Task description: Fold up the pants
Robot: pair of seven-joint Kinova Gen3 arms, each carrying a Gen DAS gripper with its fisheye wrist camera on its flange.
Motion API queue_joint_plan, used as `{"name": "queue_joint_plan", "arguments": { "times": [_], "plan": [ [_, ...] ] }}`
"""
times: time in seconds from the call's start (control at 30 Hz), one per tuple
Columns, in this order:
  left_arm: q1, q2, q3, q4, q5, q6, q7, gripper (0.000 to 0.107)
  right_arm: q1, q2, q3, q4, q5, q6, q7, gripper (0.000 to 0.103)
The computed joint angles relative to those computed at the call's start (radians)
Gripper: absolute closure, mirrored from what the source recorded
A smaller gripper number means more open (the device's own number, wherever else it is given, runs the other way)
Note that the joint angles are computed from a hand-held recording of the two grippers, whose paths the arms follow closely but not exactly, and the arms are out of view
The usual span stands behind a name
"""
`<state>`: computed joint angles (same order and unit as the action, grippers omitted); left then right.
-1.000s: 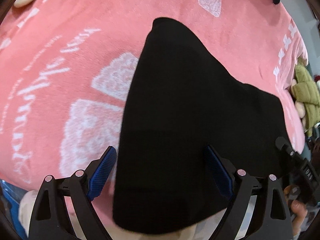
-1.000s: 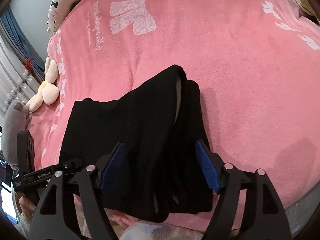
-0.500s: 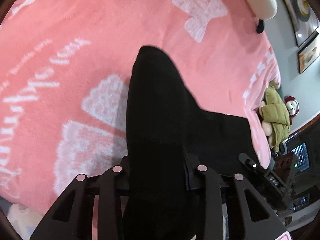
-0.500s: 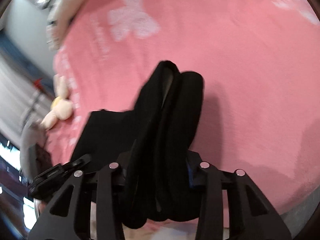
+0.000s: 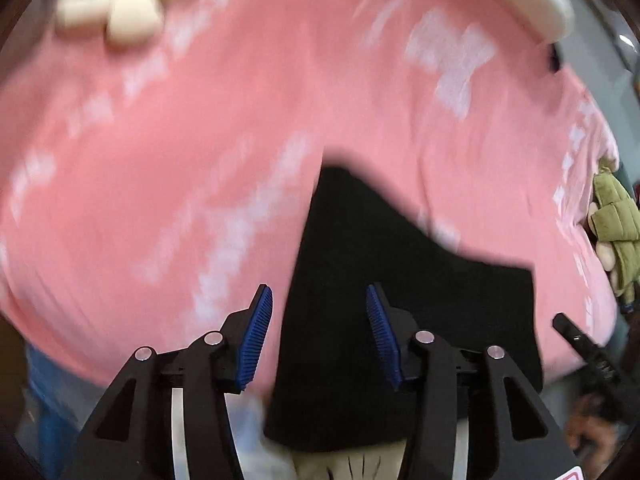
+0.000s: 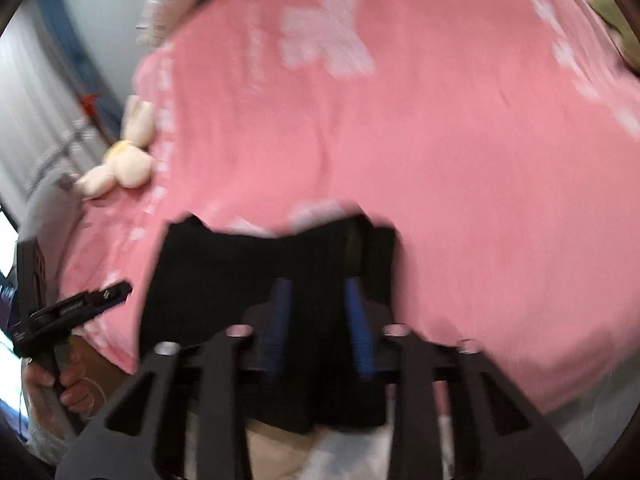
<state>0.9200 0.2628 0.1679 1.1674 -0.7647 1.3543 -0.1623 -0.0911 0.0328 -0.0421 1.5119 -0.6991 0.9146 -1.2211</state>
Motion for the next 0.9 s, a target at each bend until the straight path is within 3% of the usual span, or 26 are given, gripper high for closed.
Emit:
{"name": "queue_joint_plan", "arguments": {
  "times": [0.07, 0.13, 0.23, 0.3, 0.37, 0.47, 0.53, 0.63, 0.7, 0.8, 0.9],
  "plan": [
    [0.012, 0.032, -0.002, -0.073, -0.040, 0.018, -0.050, 0.045, 0.008, 0.028, -0.023, -0.072, -0.024, 0.046, 0.032, 0.094],
    [-0.026, 0.070, 0.005, -0.118, -0.033, -0.024, -0.078, 0.041, -0.032, 0.077, -0.028, -0.136, 0.003, 0.057, 0.028, 0.094],
    [-0.073, 0.152, -0.048, -0.187, 0.074, -0.031, -0.167, 0.041, -0.167, 0.168, 0.054, -0.216, 0.121, 0.061, -0.042, 0.094],
    [-0.118, 0.193, -0.077, -0.192, 0.152, -0.027, -0.180, 0.041, -0.200, 0.229, 0.088, -0.229, 0.193, 0.046, -0.092, 0.095],
    [-0.189, 0.183, -0.062, -0.141, 0.233, -0.076, -0.167, 0.039, -0.160, 0.268, 0.050, -0.235, 0.206, 0.036, -0.146, 0.097],
    [-0.228, 0.146, -0.059, -0.056, 0.266, -0.156, -0.119, 0.034, -0.038, 0.253, -0.089, -0.238, 0.194, 0.031, -0.160, 0.093],
    [-0.178, 0.163, -0.115, -0.075, 0.253, -0.136, -0.151, 0.030, -0.011, 0.220, -0.157, -0.216, 0.252, -0.002, -0.168, 0.094],
    [-0.142, 0.193, -0.126, -0.126, 0.223, -0.070, -0.165, 0.028, -0.032, 0.247, -0.159, -0.194, 0.324, -0.012, -0.180, 0.097],
    [-0.131, 0.181, -0.130, -0.123, 0.223, -0.066, -0.162, 0.029, 0.026, 0.219, -0.204, -0.174, 0.291, -0.024, -0.197, 0.093],
    [-0.085, 0.119, -0.123, -0.089, 0.173, -0.070, -0.147, 0.029, 0.097, 0.121, -0.233, -0.114, 0.186, -0.036, -0.118, 0.091],
    [-0.043, 0.068, -0.091, -0.030, 0.132, -0.068, -0.118, 0.028, 0.141, 0.077, -0.235, -0.076, 0.094, 0.048, -0.050, 0.091]
  ]
}}
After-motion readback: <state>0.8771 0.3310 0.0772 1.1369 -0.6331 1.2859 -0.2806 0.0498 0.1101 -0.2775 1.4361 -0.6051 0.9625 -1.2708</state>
